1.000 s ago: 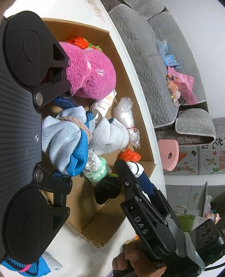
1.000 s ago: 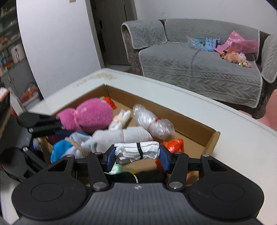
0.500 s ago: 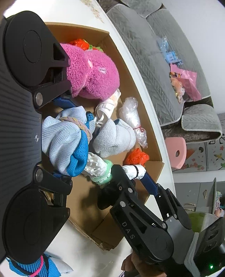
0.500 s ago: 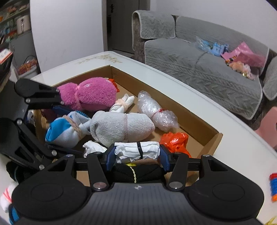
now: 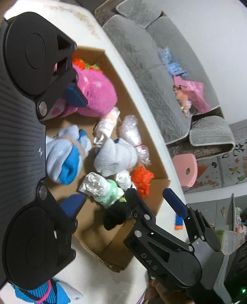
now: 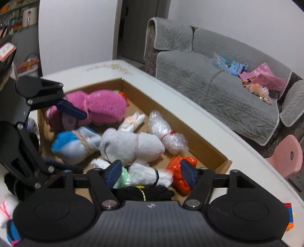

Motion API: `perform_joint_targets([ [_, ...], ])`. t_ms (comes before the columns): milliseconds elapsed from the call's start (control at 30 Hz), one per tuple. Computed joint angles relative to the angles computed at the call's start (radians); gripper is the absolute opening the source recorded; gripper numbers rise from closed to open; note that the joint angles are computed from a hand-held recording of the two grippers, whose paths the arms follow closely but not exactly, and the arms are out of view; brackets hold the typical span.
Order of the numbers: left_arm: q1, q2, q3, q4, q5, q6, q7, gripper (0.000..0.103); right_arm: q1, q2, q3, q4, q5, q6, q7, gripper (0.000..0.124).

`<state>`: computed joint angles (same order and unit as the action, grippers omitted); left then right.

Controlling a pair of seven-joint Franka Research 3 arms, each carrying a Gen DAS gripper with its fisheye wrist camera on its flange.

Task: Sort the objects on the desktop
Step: 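Move both tools back toward the sock pile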

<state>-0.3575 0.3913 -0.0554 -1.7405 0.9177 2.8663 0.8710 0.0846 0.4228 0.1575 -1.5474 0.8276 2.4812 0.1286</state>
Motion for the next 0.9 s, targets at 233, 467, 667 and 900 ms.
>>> perform_joint_targets([
  [233,-0.017,-0.126,0.017,-0.105,0.177,0.026,-0.14,0.103,-0.052,-0.137,0.014,-0.125,0.204,-0.013,-0.107,0.079],
  [467,0.056,-0.395,0.001,-0.373,0.494,0.074,-0.5,0.103,-0.059,-0.408,-0.049,-0.457,0.653,-0.034,-0.283,0.102],
  [667,0.165,-0.538,-0.028,-0.563,0.54,0.117,-0.638,0.103,0.023,-0.54,-0.111,-0.702,0.788,0.009,-0.325,0.102],
  [900,0.263,-0.508,-0.073,-0.604,0.472,0.206,-0.593,0.103,0.094,-0.479,-0.143,-0.706,0.804,0.073,-0.283,0.102],
])
